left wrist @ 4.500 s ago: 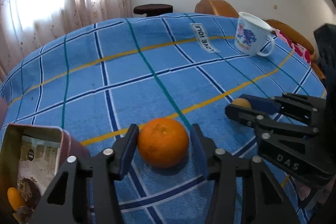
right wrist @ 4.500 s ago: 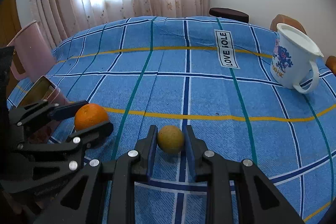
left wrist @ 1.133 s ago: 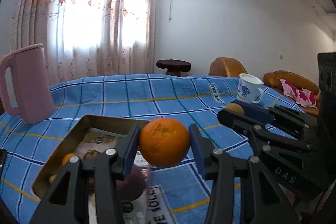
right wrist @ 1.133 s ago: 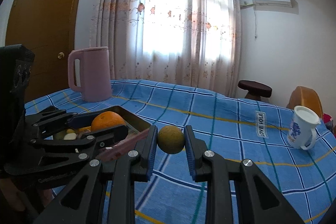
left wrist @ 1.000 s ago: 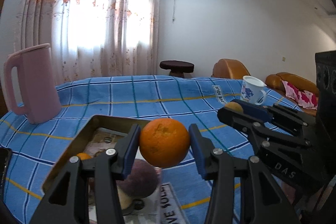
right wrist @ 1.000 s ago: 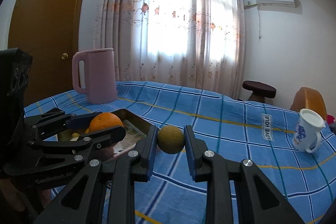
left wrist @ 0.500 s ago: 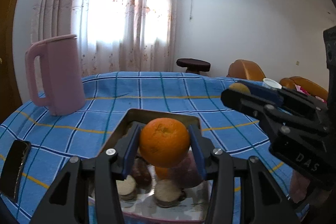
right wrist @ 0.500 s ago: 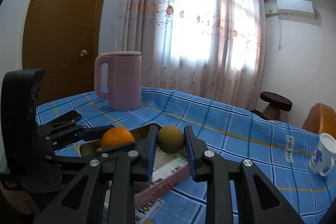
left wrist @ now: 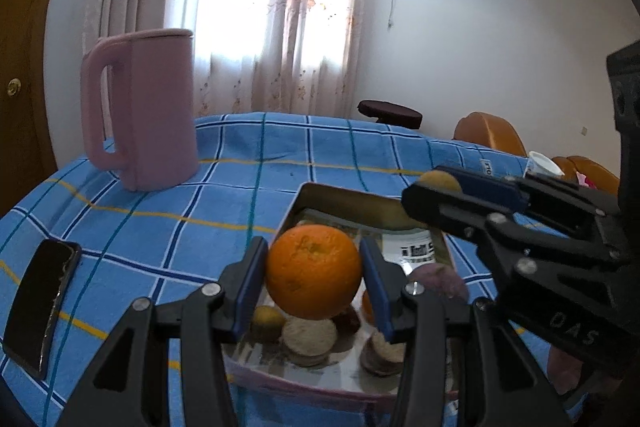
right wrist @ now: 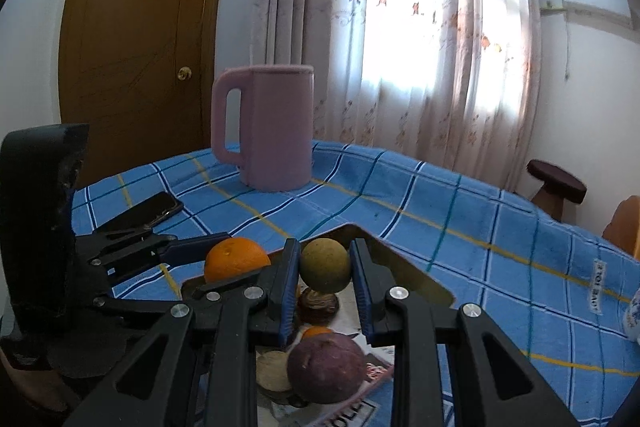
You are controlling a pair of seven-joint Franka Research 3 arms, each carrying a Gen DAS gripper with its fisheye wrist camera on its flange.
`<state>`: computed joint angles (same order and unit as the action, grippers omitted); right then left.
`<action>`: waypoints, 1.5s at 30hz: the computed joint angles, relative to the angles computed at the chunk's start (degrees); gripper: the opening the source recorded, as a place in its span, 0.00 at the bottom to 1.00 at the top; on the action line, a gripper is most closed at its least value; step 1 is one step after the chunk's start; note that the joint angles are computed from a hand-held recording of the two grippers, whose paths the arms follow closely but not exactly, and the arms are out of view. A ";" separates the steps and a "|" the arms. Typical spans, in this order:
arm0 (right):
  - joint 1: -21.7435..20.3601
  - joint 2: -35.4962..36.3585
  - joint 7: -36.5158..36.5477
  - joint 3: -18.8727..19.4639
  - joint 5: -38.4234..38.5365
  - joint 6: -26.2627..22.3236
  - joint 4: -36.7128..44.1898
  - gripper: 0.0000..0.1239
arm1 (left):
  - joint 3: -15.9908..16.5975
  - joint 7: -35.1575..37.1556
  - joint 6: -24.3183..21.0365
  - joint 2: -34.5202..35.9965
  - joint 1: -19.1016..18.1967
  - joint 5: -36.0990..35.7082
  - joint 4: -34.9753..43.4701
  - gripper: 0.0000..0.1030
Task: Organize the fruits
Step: 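Open both tools over the tin box to drop the orange and yellow fruit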
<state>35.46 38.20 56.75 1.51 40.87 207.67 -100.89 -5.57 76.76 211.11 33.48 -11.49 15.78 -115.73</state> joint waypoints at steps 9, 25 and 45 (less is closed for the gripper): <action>2.86 1.16 1.88 -5.71 2.07 -13.37 4.21 0.22 | -2.85 -3.73 -5.73 0.87 3.89 6.28 2.20 0.48; 6.57 0.41 14.08 -12.46 -7.31 -20.04 2.85 0.32 | 1.03 -1.75 -7.88 -0.12 -0.15 3.77 1.73 0.65; 12.75 -7.45 8.55 -13.97 4.66 0.73 -11.47 0.53 | 0.81 3.09 3.01 -5.22 -1.07 -1.90 -6.85 0.94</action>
<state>48.21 30.75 65.29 -12.47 45.53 208.40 -112.36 -4.76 79.85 214.13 28.26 -12.56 13.88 -122.57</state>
